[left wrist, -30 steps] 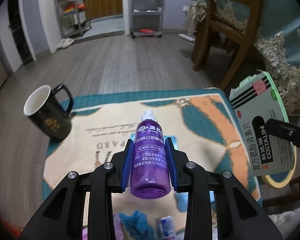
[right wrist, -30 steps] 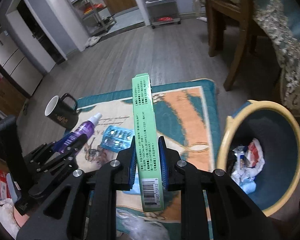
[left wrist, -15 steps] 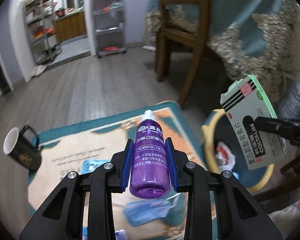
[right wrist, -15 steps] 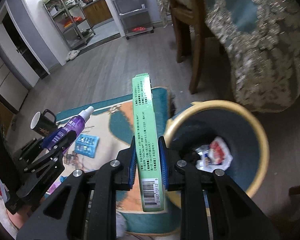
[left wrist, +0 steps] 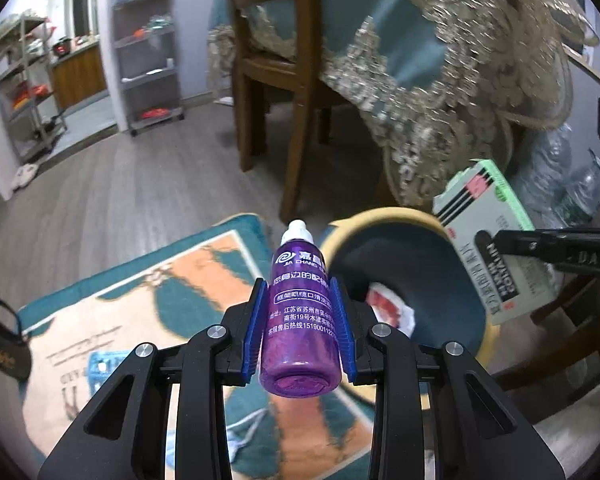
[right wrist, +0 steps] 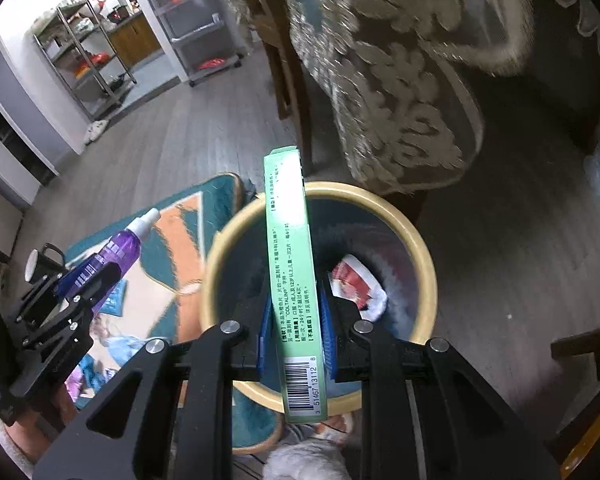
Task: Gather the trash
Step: 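Carry both items over the bucket and open both tools to drop them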
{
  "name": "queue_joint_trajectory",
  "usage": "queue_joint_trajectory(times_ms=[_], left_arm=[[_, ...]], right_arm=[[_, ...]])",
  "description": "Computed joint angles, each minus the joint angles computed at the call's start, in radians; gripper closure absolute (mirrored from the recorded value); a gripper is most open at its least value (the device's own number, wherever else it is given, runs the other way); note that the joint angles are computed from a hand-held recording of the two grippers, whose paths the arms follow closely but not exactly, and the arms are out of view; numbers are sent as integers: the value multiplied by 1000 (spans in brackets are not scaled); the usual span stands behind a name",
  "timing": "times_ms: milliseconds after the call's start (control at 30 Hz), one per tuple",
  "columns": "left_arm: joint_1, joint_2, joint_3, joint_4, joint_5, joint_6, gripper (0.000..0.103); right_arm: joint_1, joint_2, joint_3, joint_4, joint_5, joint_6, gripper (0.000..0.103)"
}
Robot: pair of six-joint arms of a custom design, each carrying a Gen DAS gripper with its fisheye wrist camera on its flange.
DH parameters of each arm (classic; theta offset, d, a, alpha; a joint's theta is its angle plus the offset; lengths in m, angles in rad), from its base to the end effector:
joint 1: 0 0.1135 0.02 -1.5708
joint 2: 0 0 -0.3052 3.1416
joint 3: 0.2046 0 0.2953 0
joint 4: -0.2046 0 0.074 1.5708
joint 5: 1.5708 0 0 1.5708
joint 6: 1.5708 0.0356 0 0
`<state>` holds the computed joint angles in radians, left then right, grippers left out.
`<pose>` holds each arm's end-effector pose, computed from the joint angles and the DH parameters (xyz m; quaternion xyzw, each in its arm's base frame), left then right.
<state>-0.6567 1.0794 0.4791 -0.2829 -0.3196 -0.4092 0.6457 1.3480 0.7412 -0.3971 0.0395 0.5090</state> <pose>0.1786 -0.1236 0.1855 0.0615 0.9290 -0.0400 0.3627 0.2270 0.1693 0.2031 -0.0600 0.9580 0.1367 0.2446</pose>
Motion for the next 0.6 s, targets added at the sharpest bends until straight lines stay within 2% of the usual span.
queue_joint_trajectory(times_ms=[167, 600], left_arm=[[-50, 104, 18, 54, 4, -5, 69], [-90, 312, 70, 190, 87, 47, 69]], right_arm=[[-20, 17, -16, 0, -15, -20, 84], [-83, 58, -25, -22, -67, -55, 84]])
